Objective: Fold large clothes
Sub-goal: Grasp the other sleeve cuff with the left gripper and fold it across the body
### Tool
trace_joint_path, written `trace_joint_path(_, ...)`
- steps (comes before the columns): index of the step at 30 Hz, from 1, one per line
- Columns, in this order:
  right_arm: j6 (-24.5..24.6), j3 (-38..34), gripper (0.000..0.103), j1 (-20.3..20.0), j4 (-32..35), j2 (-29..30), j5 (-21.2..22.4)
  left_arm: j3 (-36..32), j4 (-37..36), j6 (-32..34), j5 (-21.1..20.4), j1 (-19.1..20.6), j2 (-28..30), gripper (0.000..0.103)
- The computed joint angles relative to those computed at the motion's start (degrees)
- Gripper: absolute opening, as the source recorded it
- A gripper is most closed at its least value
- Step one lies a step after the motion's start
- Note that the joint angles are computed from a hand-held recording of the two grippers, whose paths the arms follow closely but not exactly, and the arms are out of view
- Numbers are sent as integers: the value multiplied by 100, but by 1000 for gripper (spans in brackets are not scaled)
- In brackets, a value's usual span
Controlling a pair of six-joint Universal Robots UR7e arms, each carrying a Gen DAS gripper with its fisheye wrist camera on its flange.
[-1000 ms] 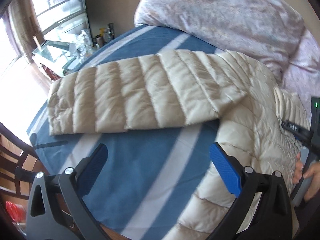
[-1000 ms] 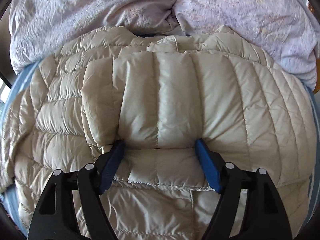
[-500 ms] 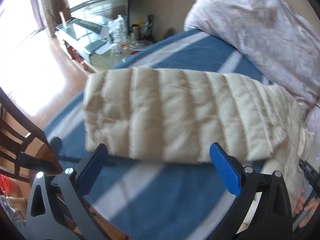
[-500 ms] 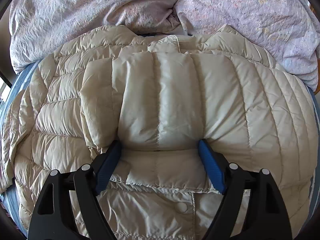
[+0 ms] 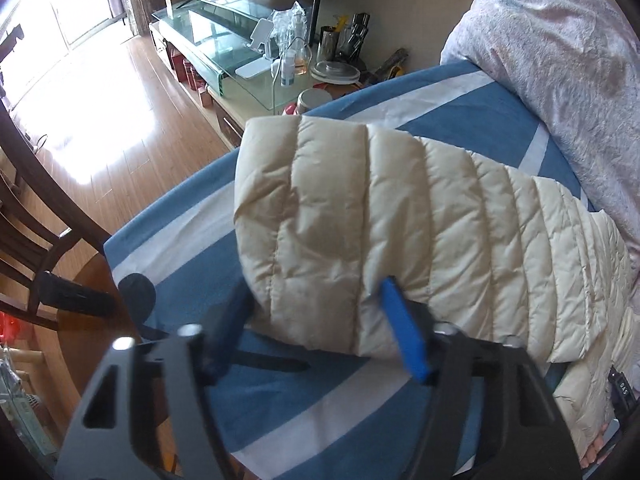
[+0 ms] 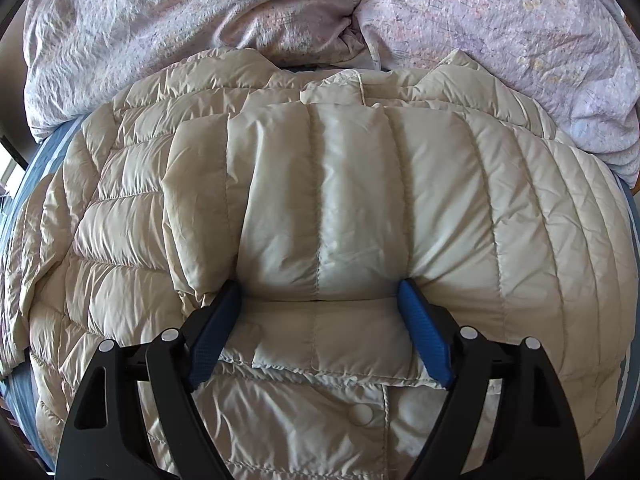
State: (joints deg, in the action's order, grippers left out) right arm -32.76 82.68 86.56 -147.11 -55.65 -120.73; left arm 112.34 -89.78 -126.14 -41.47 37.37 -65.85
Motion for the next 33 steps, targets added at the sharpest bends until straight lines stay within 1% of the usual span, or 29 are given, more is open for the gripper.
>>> trace_joint_path(1,13,-4,83,2,-6,7,-5,26,-80,36,13,-14,-15,39)
trace_joint_path(2,6,3,83,-1,-15,2,-2,78,-272,148,47,-21,-39,34)
trace_joint_path(3,14,-6,83,3,-9,8,-10,93,-393,236,70,-12,-33,26)
trace_joint_path(4,16,-9,83,2,2,6,-9,73,-443,299,75,4,-6,21)
trace_joint_path(7,12,-11,83,3,13,7,-6,-59,-363,365,91,17,116,12)
trace_joint_path(9,-2,16,83,0,6,-7,2,-144,-295,399,126,25,182,9)
trace_joint_path(12,35,0,83,-1,83,-9,2,-331,-75,384,263,-17,279,8)
trace_joint_path(16,67,-78,83,11,222,-2,-19,-841,460,578,585,-105,537,8)
trace_joint_path(19,146,-194,83,26,409,19,-43,-1272,581,986,918,-180,773,8)
trace_joint_path(21,273,-314,83,38,656,15,-36,-1495,486,1330,1092,-205,917,8)
trace_joint_path(24,393,-426,83,33,966,-59,62,-1856,137,2060,1328,-230,1204,8)
trace_joint_path(26,418,-415,87,15,986,-160,136,-2104,-254,2691,1450,-240,1436,8)
trace_joint_path(30,332,-330,88,-34,842,-387,216,-2466,-1071,3771,1512,-264,1861,8)
trace_joint_path(33,243,-261,89,-88,721,-564,285,-2768,-1820,4664,1457,-266,2230,8)
